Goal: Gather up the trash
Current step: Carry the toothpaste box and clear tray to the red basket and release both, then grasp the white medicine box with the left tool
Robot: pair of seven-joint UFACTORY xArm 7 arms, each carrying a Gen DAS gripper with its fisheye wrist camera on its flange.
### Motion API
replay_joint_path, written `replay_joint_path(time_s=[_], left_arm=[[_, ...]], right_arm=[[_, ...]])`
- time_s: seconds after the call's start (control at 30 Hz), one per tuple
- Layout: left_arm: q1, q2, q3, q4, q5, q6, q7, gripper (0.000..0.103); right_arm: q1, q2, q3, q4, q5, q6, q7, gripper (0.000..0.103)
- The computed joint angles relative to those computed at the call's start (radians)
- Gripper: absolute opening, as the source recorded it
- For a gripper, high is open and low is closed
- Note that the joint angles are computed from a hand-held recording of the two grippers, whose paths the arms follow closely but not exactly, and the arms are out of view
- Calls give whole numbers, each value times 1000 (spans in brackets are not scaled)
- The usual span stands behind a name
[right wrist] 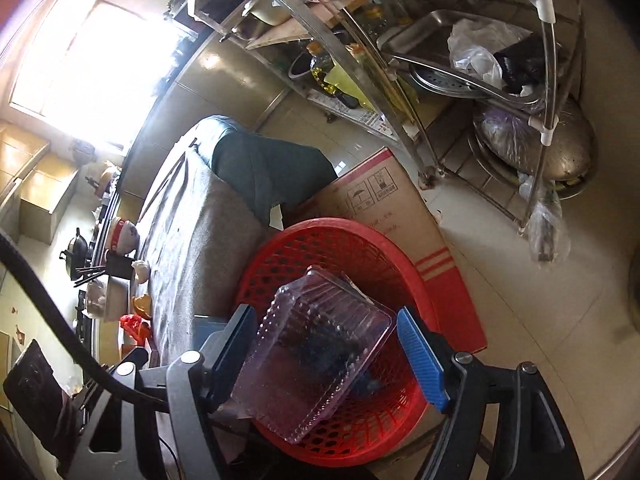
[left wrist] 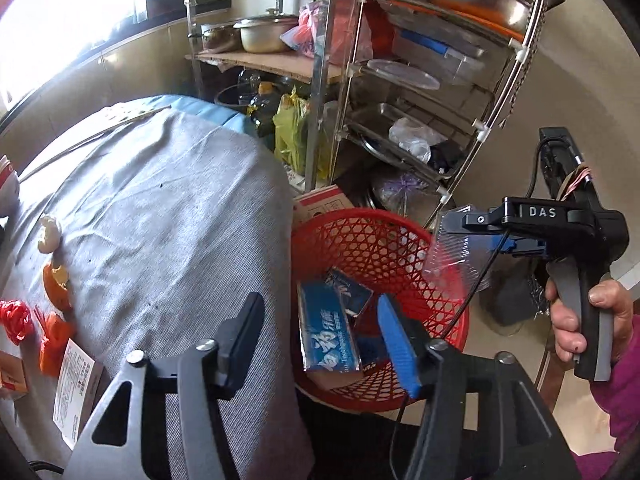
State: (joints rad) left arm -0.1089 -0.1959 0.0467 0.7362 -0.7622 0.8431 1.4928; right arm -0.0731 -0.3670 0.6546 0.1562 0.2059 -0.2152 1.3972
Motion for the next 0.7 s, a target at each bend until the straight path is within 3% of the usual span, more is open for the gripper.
replay_joint_path(time_s=[0.17,0.27,0.47,0.6,0.7], left_arm=[[21,31,13,33,-2,3,-26,63],[51,57,23,59,-6,4,-42,63],[128,85,55,70,-26,-72,-8,63],[193,112,83,87,-45,-124,10,65],[257,154,112,129,-51,-120,-14,65]], right_arm=[[-17,-20,30,1,9,-7,1,77],[-66,-35,78,24,-9,29,5,77],[-190,44,182,89,-53,-30,-5,77],[-369,140,368,176,-9,-83,-111,77],[-608,226,623,258,49,-112,-226,77]])
